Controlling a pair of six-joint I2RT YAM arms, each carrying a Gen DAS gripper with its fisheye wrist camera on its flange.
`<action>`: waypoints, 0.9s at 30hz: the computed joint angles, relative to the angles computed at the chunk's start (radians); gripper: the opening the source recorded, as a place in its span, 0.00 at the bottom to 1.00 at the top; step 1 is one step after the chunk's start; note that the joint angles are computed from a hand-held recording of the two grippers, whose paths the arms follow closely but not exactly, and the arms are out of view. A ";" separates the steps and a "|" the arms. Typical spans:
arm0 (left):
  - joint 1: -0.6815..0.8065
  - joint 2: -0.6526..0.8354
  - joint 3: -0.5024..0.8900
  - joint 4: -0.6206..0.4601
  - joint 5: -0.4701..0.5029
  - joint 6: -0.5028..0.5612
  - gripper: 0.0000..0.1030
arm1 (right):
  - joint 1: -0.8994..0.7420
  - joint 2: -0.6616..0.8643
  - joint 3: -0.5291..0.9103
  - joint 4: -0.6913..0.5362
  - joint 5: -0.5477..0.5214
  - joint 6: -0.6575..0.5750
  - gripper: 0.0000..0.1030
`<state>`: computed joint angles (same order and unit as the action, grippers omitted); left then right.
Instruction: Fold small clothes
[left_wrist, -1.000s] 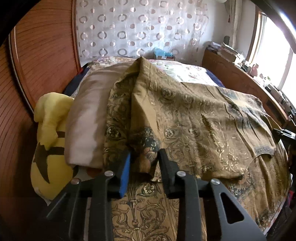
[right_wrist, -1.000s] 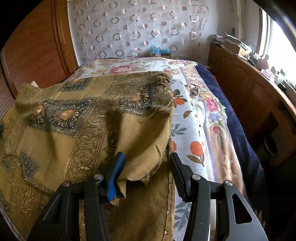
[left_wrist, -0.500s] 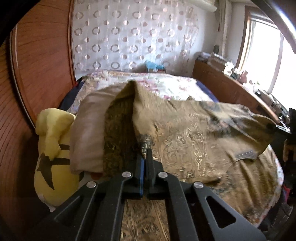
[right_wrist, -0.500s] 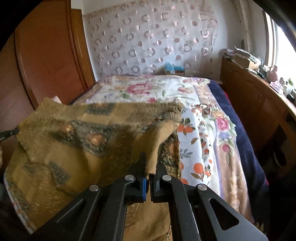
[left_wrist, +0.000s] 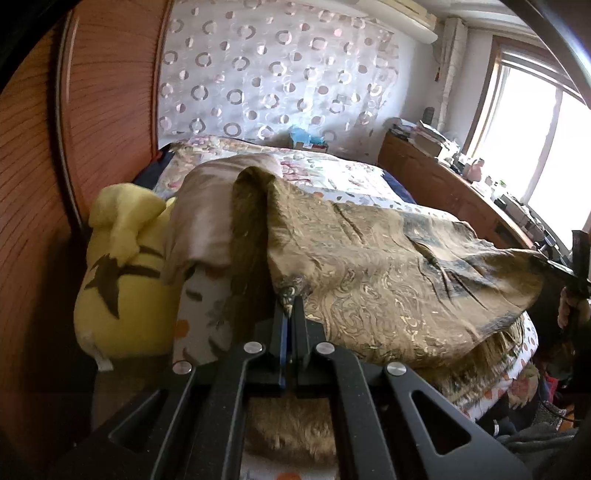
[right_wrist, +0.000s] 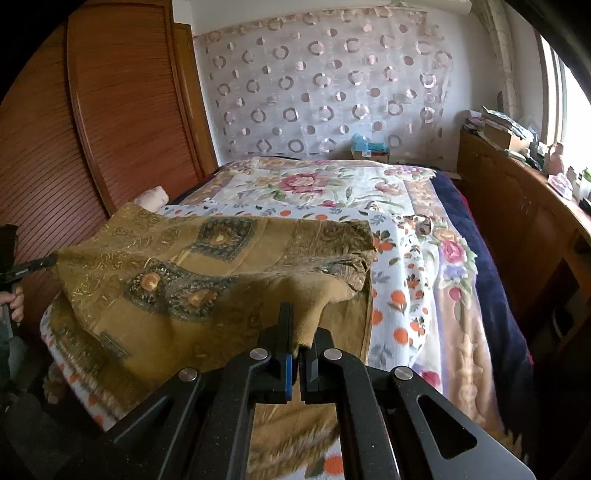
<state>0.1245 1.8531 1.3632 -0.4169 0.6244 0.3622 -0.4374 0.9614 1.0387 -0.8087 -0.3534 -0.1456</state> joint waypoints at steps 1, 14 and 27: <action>0.006 -0.013 -0.019 -0.001 0.000 0.005 0.01 | -0.014 -0.013 -0.006 -0.011 -0.013 -0.006 0.02; -0.030 -0.038 -0.124 0.038 -0.114 0.015 0.02 | -0.032 0.040 -0.168 0.138 0.042 0.027 0.02; -0.039 -0.095 -0.159 0.054 -0.072 0.018 0.42 | 0.103 -0.089 -0.192 0.118 0.208 0.052 0.11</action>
